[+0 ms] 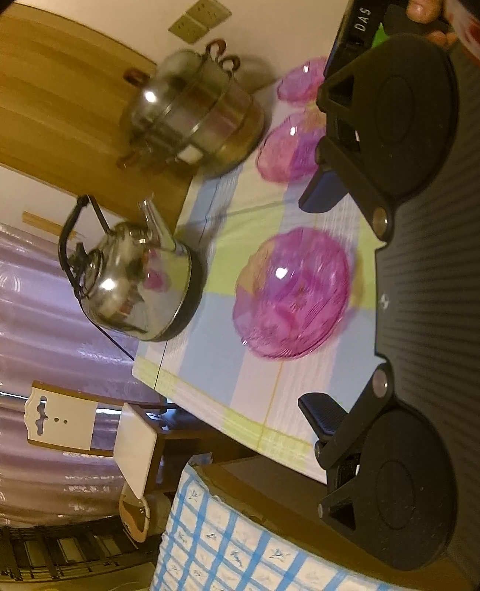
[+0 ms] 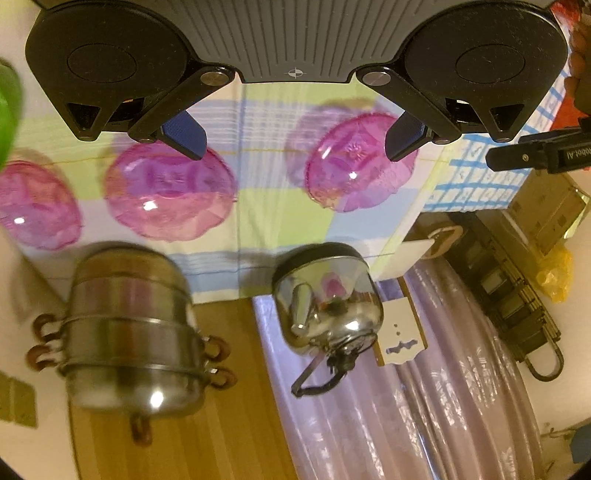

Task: Organize plates and bowls
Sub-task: 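Move both grippers open to the rim of a pink glass bowl, then close both grippers on the pink bowl rim and lift it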

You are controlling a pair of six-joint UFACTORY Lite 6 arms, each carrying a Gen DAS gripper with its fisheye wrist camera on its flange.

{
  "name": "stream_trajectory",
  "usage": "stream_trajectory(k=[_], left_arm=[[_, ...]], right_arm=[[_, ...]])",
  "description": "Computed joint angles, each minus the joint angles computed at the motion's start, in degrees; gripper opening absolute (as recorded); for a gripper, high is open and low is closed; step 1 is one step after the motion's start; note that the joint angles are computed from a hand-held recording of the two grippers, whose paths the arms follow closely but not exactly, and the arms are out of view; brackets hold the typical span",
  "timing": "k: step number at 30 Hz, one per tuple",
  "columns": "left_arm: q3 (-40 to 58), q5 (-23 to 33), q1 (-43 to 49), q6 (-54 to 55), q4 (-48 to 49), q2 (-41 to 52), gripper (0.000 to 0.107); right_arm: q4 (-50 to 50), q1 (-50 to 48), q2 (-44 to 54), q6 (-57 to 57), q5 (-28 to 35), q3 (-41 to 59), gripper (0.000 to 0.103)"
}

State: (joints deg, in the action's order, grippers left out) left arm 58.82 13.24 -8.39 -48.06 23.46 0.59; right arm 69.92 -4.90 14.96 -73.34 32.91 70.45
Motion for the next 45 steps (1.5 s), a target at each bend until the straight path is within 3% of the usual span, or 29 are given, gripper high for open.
stream_trajectory(k=[8, 11, 14, 17, 21, 28, 31, 36, 40, 45], left_arm=[[11.31, -3.97, 5.79, 14.89, -6.98, 16.21, 0.099], [15.96, -4.2, 7.91, 26.21, -16.48, 21.79, 0.096], [20.44, -3.28, 8.82, 28.61, -16.99, 27.03, 0.093], [23.95, -3.13, 9.79, 39.39, -26.67, 31.47, 0.091], [27.95, -2.14, 10.53, 45.69, -32.32, 36.62, 0.086], [30.07, -1.42, 12.58, 61.96, -49.48, 40.83, 0.065], [31.77, -0.25, 13.0, 63.69, -50.85, 42.45, 0.053], [32.97, 0.23, 12.85, 63.48, -50.06, 43.52, 0.033], [33.94, 0.73, 12.45, 62.87, -48.87, 43.97, 0.016], [34.38, 1.95, 11.92, 60.76, -46.08, 43.65, 0.008]], right_arm=[[-1.87, 5.98, 20.1, 6.1, -2.31, 17.67, 0.102], [-4.63, 7.54, 26.91, 10.03, -1.89, 24.64, 0.102], [-10.21, 8.95, 33.13, 16.44, -1.0, 32.23, 0.09], [-14.7, 10.08, 38.29, 21.71, -0.02, 38.7, 0.087], [-19.67, 10.92, 43.32, 27.45, 0.89, 44.74, 0.079], [-27.25, 12.24, 49.77, 35.28, 2.53, 52.9, 0.067], [-28.94, 12.23, 51.39, 37.33, 3.22, 55.06, 0.063], [-30.67, 12.2, 54.82, 39.94, 5.69, 60.39, 0.041], [-30.7, 12.27, 55.82, 40.06, 6.46, 61.99, 0.03], [-31.43, 12.84, 56.99, 41.16, 7.55, 64.72, 0.012]])
